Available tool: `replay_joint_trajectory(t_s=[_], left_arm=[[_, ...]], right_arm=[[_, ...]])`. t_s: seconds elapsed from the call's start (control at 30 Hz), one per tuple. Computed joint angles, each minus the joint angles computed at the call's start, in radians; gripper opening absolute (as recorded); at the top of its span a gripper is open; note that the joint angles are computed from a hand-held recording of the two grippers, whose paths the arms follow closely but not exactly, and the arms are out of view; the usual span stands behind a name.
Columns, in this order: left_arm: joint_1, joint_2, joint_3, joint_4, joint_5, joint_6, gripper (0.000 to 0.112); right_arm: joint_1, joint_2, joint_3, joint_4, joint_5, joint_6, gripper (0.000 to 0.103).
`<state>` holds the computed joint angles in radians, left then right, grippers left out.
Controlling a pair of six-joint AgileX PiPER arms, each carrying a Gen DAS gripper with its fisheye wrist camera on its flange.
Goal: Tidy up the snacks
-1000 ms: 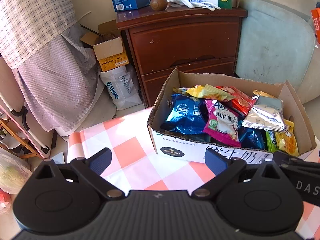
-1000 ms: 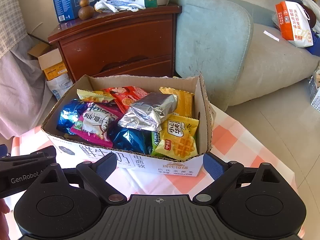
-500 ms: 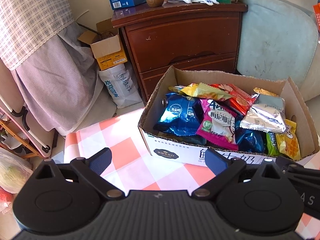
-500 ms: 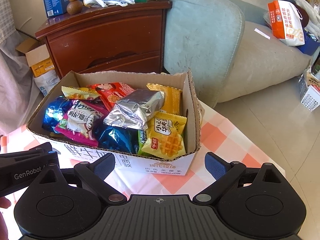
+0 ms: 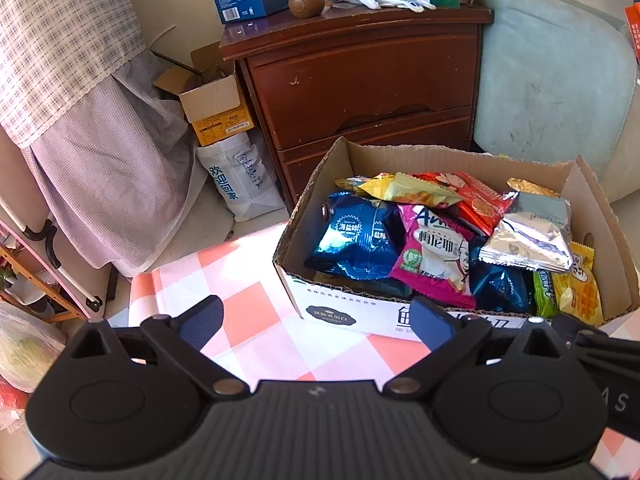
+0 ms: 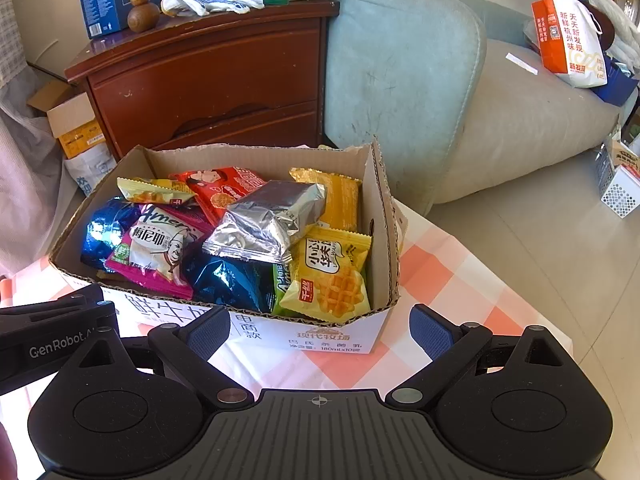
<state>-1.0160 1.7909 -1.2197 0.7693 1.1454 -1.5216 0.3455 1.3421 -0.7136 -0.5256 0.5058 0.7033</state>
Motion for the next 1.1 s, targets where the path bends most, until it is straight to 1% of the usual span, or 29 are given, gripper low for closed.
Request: replay_joint_trajectory(t_s=[0.23,0.53,1.1], left_arm=[[0.012,0.013,-0.022,-0.008,-0.003,0.030,0.098],[0.045,0.016,-0.030,-0.042,-0.039,0.063,0.098],[0.045,0.023,-0.033,-0.044,-0.032,0.060,0.098]], right_arm=[[-0.032,0.013,-0.014,0.061,-0.005,-0.058,0.098],[-0.052,0.039,-0.038,0.105,-0.003,-0.101,0.098],[-0.037,0.047,-0.041,0.064,0.002,-0.065,0.098]])
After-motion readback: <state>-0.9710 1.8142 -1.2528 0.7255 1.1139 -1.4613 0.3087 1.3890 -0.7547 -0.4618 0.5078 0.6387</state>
